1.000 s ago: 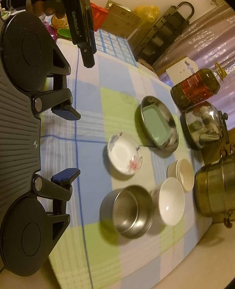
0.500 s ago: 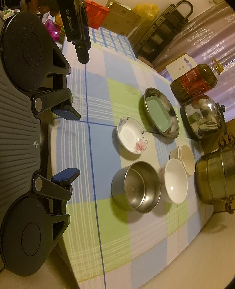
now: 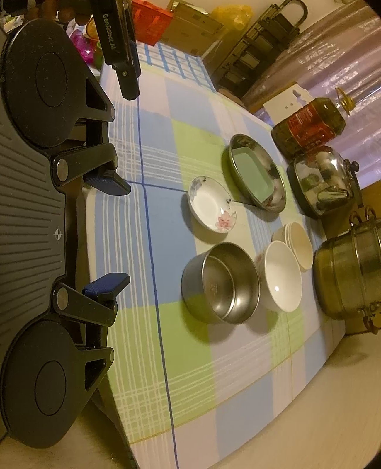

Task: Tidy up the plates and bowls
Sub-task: 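Move the left gripper back and toward the white floral saucer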

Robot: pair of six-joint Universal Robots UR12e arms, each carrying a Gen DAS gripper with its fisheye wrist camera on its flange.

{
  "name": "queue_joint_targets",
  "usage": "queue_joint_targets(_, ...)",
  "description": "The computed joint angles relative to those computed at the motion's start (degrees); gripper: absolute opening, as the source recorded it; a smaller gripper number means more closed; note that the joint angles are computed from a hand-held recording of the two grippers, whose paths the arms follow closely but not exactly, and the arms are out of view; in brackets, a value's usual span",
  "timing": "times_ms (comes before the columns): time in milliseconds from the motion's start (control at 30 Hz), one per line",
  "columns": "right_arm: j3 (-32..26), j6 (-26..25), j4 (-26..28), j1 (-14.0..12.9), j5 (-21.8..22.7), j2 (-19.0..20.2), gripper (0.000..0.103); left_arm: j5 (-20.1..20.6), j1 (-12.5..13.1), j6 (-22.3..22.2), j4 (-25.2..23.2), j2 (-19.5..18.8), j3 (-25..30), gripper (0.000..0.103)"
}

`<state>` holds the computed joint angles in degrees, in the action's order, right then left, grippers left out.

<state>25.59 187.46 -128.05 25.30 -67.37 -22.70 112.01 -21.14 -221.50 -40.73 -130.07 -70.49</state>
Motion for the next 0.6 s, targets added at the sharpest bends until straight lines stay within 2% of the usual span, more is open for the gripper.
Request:
queue_joint_targets(300, 1.63, 1.07, -1.32, -0.21, -0.25, -0.71, 0.059, 2.14, -0.56, -0.45, 0.11, -0.80, 0.87, 0.048)
queue_joint_targets(467, 0.32, 3.15, -1.56, -0.13, -0.75, 0.18, 0.059, 0.26, 0.16, 1.15, 0.72, -1.14, 1.31, 0.048)
queue_joint_targets(600, -2.67, 5.37, -1.13, 0.04, -1.62, 1.91, 0.059, -1.57, 0.96, 4.10, 1.19, -1.69, 1.95, 0.048)
